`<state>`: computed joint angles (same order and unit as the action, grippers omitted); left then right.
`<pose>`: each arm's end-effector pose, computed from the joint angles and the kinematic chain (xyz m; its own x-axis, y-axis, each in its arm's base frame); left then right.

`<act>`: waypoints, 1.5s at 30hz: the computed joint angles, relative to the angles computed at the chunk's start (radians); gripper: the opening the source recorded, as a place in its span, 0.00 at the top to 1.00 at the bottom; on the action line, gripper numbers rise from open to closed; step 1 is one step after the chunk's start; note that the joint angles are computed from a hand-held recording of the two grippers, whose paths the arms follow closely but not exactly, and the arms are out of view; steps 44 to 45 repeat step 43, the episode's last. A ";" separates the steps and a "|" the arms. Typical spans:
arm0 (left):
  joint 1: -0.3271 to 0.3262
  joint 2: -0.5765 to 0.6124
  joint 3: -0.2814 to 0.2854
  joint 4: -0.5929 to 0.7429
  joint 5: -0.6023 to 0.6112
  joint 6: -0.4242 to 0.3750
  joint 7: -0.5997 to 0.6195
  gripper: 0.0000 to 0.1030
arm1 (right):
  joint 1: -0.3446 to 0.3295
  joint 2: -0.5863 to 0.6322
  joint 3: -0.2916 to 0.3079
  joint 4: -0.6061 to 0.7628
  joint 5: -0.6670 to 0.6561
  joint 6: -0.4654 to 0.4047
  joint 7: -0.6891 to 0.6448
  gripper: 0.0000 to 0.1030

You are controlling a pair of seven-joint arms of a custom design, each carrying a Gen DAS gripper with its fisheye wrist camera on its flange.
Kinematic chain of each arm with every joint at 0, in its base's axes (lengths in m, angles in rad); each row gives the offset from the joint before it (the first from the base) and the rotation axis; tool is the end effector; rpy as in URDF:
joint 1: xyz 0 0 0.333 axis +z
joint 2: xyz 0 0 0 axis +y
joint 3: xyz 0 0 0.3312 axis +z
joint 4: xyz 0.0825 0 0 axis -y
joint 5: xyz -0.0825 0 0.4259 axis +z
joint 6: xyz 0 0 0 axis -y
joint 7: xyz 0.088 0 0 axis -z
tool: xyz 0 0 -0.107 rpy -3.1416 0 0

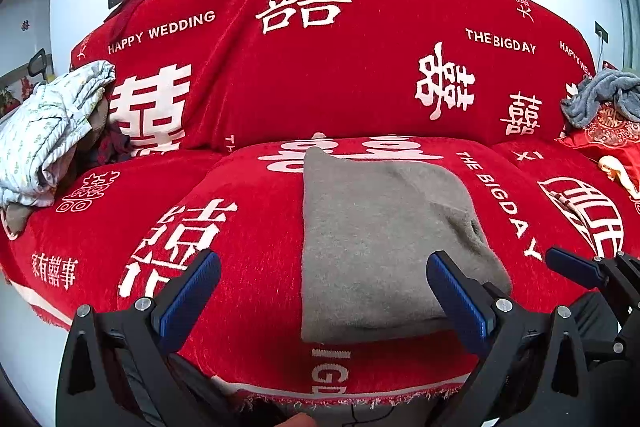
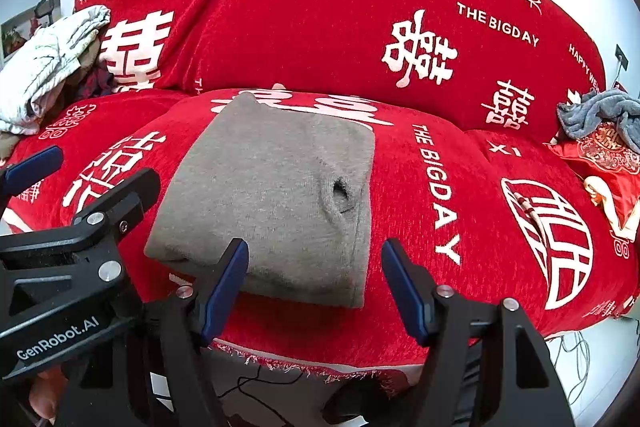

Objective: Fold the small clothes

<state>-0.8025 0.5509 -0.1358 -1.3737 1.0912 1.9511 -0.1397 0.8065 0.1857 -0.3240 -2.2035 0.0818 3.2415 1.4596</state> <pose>0.5228 -0.5753 0.4296 0.3756 -0.9265 -0.0210 -0.5503 -0.2048 -0.8095 0.5598 0.2917 0.3907 0.4785 -0.8738 0.0866 -0.5405 -0.3708 -0.7552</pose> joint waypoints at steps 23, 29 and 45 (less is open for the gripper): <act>0.007 -0.006 -0.005 -0.011 -0.016 0.010 0.019 0.00 | -0.099 -0.007 0.095 0.000 -0.066 -0.018 0.044 0.30; 0.009 -0.007 -0.006 -0.014 -0.018 0.014 0.020 0.00 | -0.096 -0.007 0.092 0.001 -0.067 -0.018 0.046 0.30; 0.014 -0.011 -0.009 -0.024 -0.034 0.022 0.009 0.00 | -0.086 -0.014 0.082 -0.001 -0.089 -0.021 0.070 0.30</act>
